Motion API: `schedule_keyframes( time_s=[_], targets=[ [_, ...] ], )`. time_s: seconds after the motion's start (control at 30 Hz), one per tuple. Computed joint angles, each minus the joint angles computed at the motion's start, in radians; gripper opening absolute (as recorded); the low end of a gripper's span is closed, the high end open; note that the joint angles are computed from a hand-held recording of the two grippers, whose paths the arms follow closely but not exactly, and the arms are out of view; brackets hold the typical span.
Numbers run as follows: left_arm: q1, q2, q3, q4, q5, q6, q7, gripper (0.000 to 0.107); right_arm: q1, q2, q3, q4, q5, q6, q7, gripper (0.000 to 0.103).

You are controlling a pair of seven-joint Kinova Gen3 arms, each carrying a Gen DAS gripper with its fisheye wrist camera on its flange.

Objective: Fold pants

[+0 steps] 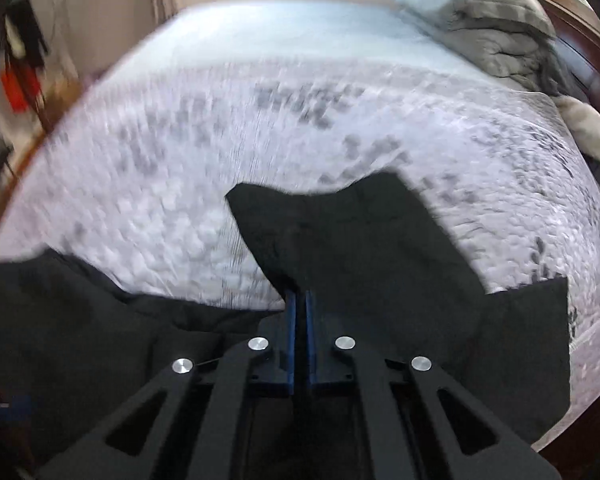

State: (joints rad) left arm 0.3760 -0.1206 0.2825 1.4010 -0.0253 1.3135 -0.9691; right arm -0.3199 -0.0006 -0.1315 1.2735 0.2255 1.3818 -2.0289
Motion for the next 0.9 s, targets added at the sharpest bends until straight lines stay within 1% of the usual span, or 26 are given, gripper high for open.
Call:
schedule_keyframes(
  time_s=[0.03,0.07,0.1,0.13,0.2,0.23,0.33,0.47,0.53,0.63,0.73,0.83,0.87,0.9],
  targets=[
    [0.003,0.004,0.008,-0.002,-0.008,-0.002,0.006,0.09,0.012,-0.025,0.013,-0.002,-0.013,-0.004,0.006,0.004],
    [0.01,0.009,0.02,-0.006,-0.023,-0.004,0.019,0.09,0.03,-0.069,0.044,0.006,-0.043,-0.02,0.012,0.004],
    [0.017,0.013,0.028,-0.009,-0.033,-0.005,0.027,0.09,0.067,-0.102,0.057,0.016,-0.077,-0.032,0.024,0.004],
    [0.024,0.019,0.036,-0.016,-0.045,-0.004,0.037,0.09,0.102,-0.144,0.087,0.03,-0.11,-0.041,0.034,0.004],
    [0.046,0.036,0.054,-0.032,-0.074,0.002,0.063,0.09,0.161,-0.201,0.128,0.053,-0.142,-0.051,0.051,0.004],
    [0.057,0.043,0.058,-0.038,-0.083,0.003,0.072,0.09,0.186,-0.219,0.145,0.062,-0.154,-0.05,0.059,0.004],
    [0.096,0.071,0.07,-0.065,-0.111,0.01,0.101,0.09,0.273,-0.28,0.234,0.123,-0.201,-0.045,0.088,0.004],
    [0.147,0.096,0.073,-0.09,-0.138,0.015,0.119,0.09,0.36,-0.305,0.349,0.232,-0.289,-0.051,0.128,0.004],
    [0.171,0.106,0.073,-0.1,-0.156,0.022,0.122,0.09,0.399,-0.311,0.385,0.296,-0.322,-0.054,0.145,0.004],
    [0.202,0.127,0.07,-0.121,-0.18,0.051,0.124,0.09,0.447,-0.318,0.418,0.376,-0.365,-0.063,0.174,0.004],
    [0.214,0.127,0.053,-0.123,-0.173,0.056,0.126,0.09,0.478,-0.325,0.441,0.422,-0.405,-0.076,0.225,0.006],
    [0.218,0.119,0.046,-0.118,-0.181,0.051,0.155,0.09,0.494,-0.331,0.521,0.439,-0.491,-0.071,0.294,0.018],
    [0.218,0.115,0.046,-0.115,-0.188,0.046,0.175,0.09,0.507,-0.334,0.526,0.439,-0.498,-0.076,0.303,0.039],
    [0.218,0.113,0.046,-0.114,-0.195,0.045,0.191,0.09,0.534,-0.336,0.514,0.435,-0.489,-0.085,0.306,0.061]
  ],
)
